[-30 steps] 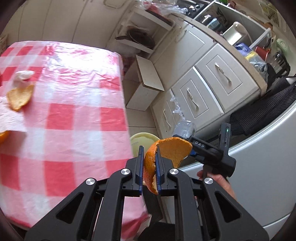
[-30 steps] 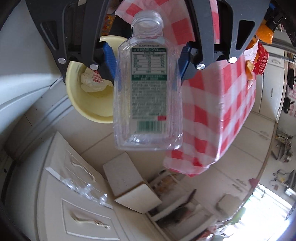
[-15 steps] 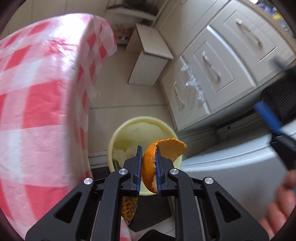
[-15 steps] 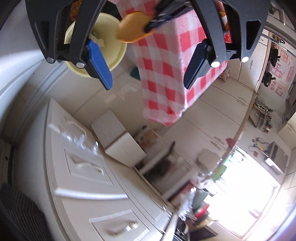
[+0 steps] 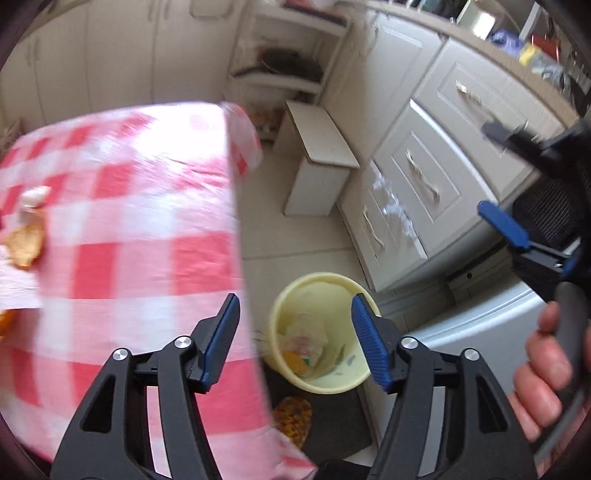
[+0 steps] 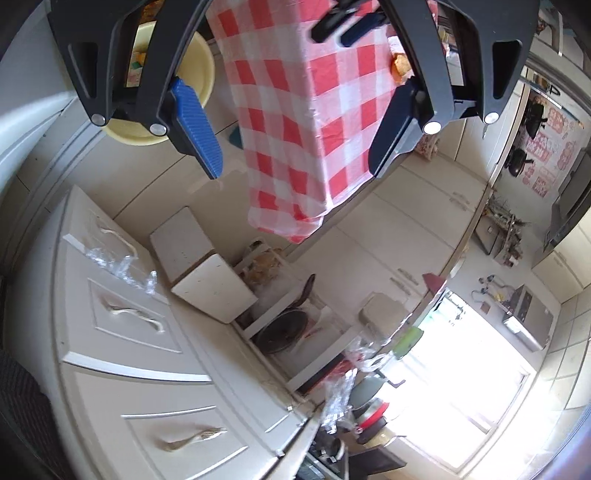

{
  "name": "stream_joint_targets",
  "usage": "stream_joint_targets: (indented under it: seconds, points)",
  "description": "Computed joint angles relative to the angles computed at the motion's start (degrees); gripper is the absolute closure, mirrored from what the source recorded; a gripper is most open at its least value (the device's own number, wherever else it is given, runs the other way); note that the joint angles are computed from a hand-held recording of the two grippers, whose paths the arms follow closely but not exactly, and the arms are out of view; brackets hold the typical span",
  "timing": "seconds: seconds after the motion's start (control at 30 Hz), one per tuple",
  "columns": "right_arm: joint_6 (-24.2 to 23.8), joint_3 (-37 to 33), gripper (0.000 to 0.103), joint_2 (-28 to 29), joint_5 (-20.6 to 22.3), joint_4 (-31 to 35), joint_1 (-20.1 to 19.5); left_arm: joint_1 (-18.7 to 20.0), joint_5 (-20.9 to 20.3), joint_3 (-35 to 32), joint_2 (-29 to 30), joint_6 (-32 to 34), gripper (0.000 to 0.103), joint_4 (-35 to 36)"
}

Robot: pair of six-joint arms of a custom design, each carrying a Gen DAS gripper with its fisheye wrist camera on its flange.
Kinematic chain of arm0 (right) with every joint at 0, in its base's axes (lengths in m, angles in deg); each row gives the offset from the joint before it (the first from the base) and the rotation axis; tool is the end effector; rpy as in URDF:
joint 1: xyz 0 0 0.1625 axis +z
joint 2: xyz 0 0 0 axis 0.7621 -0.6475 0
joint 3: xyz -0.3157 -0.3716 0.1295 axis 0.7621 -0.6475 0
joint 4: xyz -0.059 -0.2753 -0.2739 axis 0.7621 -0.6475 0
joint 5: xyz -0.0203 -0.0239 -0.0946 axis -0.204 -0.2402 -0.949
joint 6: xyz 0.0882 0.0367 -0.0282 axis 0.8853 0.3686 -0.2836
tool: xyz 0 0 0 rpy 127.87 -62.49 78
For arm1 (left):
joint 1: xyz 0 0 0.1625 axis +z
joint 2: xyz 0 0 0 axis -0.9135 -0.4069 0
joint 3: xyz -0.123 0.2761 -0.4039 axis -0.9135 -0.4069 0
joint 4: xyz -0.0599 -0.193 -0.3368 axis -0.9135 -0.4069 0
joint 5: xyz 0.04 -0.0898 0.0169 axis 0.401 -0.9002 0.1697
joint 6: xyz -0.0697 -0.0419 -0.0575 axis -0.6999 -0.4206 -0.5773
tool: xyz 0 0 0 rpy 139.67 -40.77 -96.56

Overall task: Collect trash
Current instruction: 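Grasp the crumpled white tissue with the left tool while the right tool grasps the red snack wrapper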

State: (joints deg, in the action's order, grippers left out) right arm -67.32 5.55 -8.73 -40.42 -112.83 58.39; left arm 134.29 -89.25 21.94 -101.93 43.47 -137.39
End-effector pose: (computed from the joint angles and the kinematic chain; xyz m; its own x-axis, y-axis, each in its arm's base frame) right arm 0.3704 -0.7878 0.1055 -0.9969 -0.0296 0.0735 -0.0735 0.6918 -0.7183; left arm -0.1033 -0.7805 0.3090 -0.8752 -0.0379 -0.4823 0.2462 0.8234 -0.5113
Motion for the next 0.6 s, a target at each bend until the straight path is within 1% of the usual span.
stream_joint_targets:
  seconds: [0.1, 0.23, 0.3, 0.37, 0.43, 0.5, 0.57, 0.6]
  points:
    - [-1.3, -1.9, 0.024, 1.3, 1.0, 2.3, 1.2, -0.5, 4.2, 5.5, -5.4, 2.0, 0.038, -4.2]
    - [-3.7, -4.9, 0.023, 3.6, 1.8, 6.1, 3.0, -0.3, 12.4, 13.0, -13.5, 3.4, 0.033, -11.9]
    - [-4.8, -6.6, 0.022, 4.8, 3.4, 9.4, 3.7, 0.5, 16.6, 15.0, -17.1, 3.2, 0.032, -14.5]
    - [-5.6, -8.4, 0.022, 6.0, 6.3, 13.3, 4.3, 2.1, 17.8, 15.5, -20.3, 1.3, 0.031, -13.8]
    - [-6.5, -10.3, 0.022, 7.4, 8.5, 17.3, 4.8, 4.4, 18.6, 14.7, -23.2, -2.3, 0.031, -11.8]
    - [-7.1, -12.2, 0.022, 8.7, 10.3, 20.7, 5.4, 7.3, 17.5, 13.3, -25.6, -6.8, 0.031, -10.1]
    - [-7.1, -15.0, 0.022, 10.5, 12.8, 24.8, 5.7, 9.6, 16.4, 12.5, -26.5, -7.9, 0.031, -10.3]
    - [-6.8, -16.4, 0.022, 11.3, 14.1, 26.7, 5.8, 10.8, 16.3, 11.1, -26.3, -8.1, 0.031, -9.5]
